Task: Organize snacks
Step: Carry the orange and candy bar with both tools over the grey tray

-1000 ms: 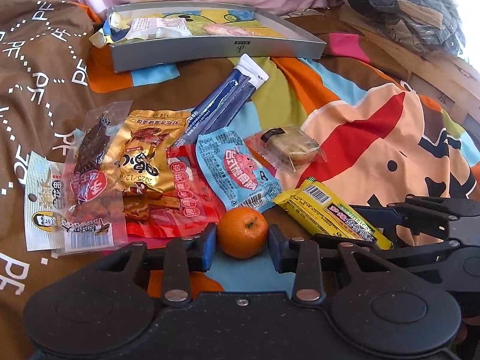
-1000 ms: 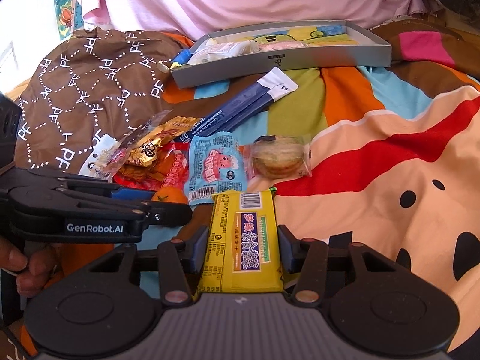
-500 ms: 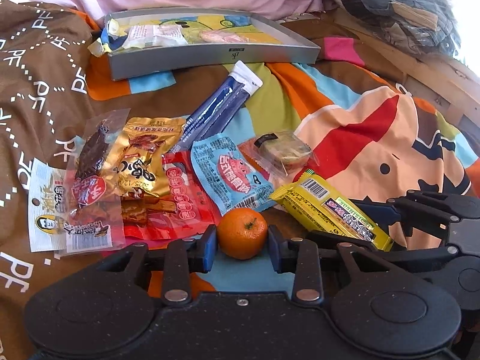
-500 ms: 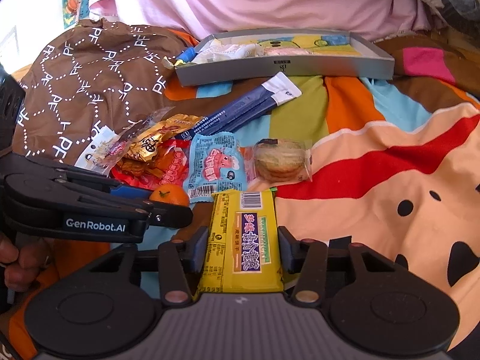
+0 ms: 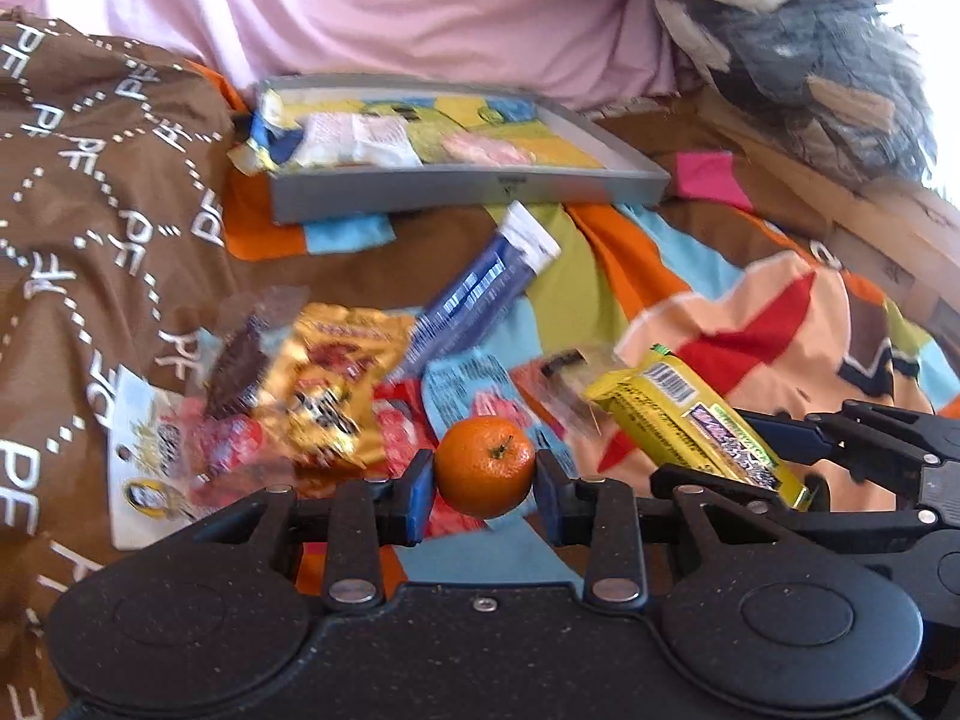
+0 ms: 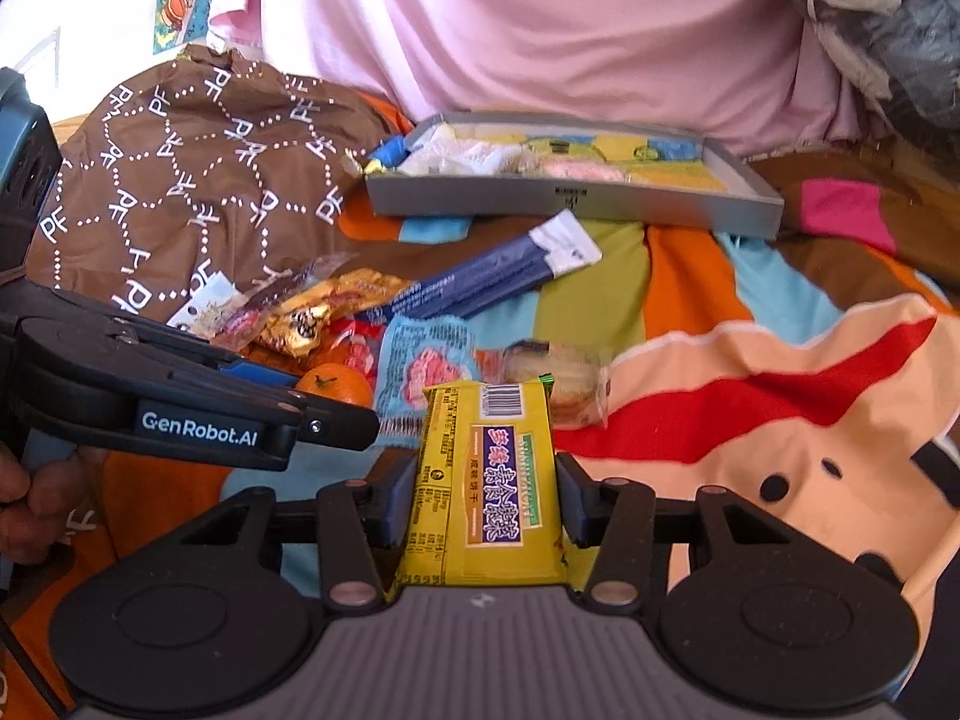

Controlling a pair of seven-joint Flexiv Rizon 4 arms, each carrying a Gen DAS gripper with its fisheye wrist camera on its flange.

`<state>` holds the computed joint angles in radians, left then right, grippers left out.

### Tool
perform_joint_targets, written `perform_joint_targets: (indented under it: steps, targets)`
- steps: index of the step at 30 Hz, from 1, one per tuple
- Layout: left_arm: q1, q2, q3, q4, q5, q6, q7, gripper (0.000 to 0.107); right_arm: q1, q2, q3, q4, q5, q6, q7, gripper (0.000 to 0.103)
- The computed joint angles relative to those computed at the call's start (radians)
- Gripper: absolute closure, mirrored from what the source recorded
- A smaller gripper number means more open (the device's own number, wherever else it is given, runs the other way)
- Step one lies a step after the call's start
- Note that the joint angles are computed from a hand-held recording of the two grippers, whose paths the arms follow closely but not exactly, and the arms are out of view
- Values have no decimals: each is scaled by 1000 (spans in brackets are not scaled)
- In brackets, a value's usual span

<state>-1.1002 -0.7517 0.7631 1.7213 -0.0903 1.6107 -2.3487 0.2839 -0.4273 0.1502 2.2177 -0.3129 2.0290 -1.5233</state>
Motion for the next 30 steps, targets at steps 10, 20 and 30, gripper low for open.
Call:
perform_joint_targets:
  steps: [10, 20, 30]
  targets:
    - [-83, -23, 176, -9, -31, -47, -73, 70, -57, -32, 27, -66, -81, 53, -1, 51]
    - [134, -62, 170, -264, 59, -116, -80, 70, -260, -211, 182, -420, -429, -55, 241, 51]
    - [391, -119, 3, -540, 104, -282, -32, 70, -208, -458, 260, -863, -485, -204, 188, 51]
